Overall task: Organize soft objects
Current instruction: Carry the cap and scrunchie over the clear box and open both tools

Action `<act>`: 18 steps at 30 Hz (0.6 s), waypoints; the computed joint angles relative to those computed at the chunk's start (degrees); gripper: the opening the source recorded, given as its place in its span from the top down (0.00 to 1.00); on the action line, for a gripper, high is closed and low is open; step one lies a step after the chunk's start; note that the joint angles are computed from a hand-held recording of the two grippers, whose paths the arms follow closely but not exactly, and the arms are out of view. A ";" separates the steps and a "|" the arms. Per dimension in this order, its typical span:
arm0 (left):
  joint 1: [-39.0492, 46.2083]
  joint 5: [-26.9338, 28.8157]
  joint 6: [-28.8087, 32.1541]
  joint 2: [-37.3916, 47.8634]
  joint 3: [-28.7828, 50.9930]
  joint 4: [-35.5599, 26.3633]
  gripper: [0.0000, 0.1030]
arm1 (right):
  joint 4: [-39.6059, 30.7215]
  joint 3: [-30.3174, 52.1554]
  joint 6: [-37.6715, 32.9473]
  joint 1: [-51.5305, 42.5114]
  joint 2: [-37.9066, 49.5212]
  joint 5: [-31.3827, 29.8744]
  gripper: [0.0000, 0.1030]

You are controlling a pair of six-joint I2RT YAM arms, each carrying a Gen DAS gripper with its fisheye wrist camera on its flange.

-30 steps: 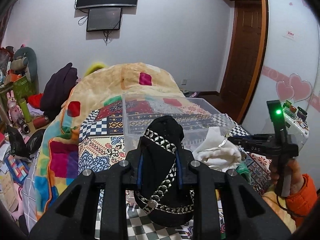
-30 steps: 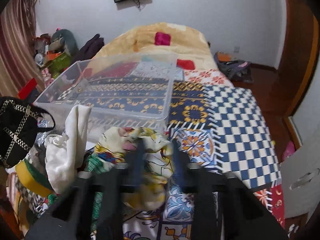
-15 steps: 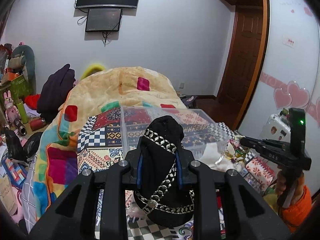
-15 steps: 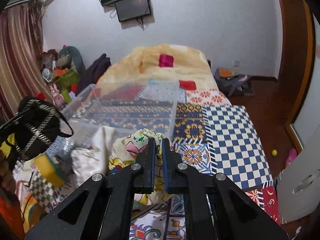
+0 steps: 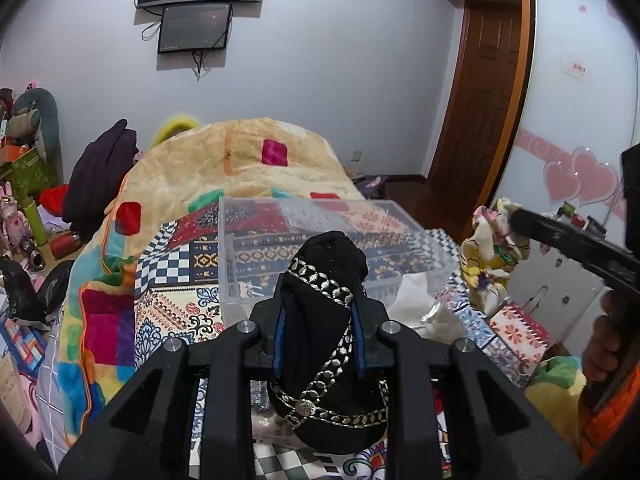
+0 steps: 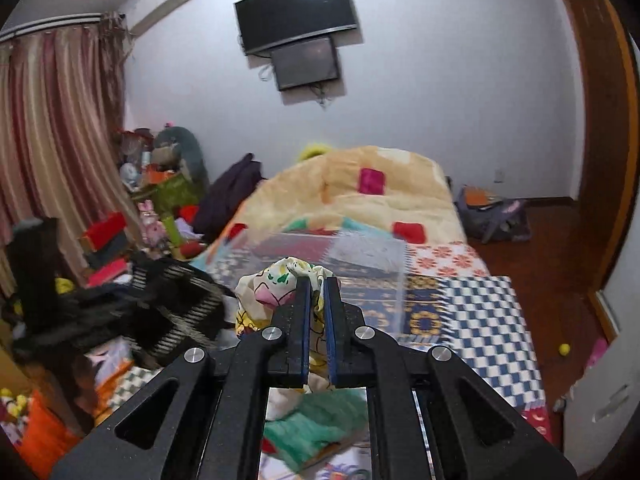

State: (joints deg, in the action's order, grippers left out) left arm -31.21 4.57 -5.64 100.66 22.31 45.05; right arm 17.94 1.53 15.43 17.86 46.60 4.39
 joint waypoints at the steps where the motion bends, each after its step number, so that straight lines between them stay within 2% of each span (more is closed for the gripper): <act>1: -0.48 -0.82 -0.13 0.92 0.56 0.00 0.76 | 2.47 0.00 0.22 1.66 2.86 0.60 0.94; 5: -0.65 -0.45 -0.84 3.25 1.95 -0.09 0.76 | 14.37 0.94 1.06 8.08 18.89 3.03 0.94; 7: -0.22 0.07 -0.84 2.47 1.83 -0.60 0.76 | 21.14 2.79 1.19 10.66 30.34 4.15 0.94; 10: 0.59 -0.16 -0.99 -0.42 0.28 -0.22 0.76 | 25.51 4.17 1.18 12.63 39.01 5.58 0.94; 15: 3.54 2.19 -1.10 -6.37 -1.19 -1.71 0.76 | 25.05 4.15 1.39 11.39 39.32 3.81 0.94; 18: 3.20 0.34 0.40 -7.62 -0.35 -3.41 0.76 | 22.04 3.37 2.01 10.99 34.40 3.70 0.94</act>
State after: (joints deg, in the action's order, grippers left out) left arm -28.01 4.91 -5.24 93.04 21.96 41.64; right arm 39.98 4.90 17.43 28.84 81.00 8.09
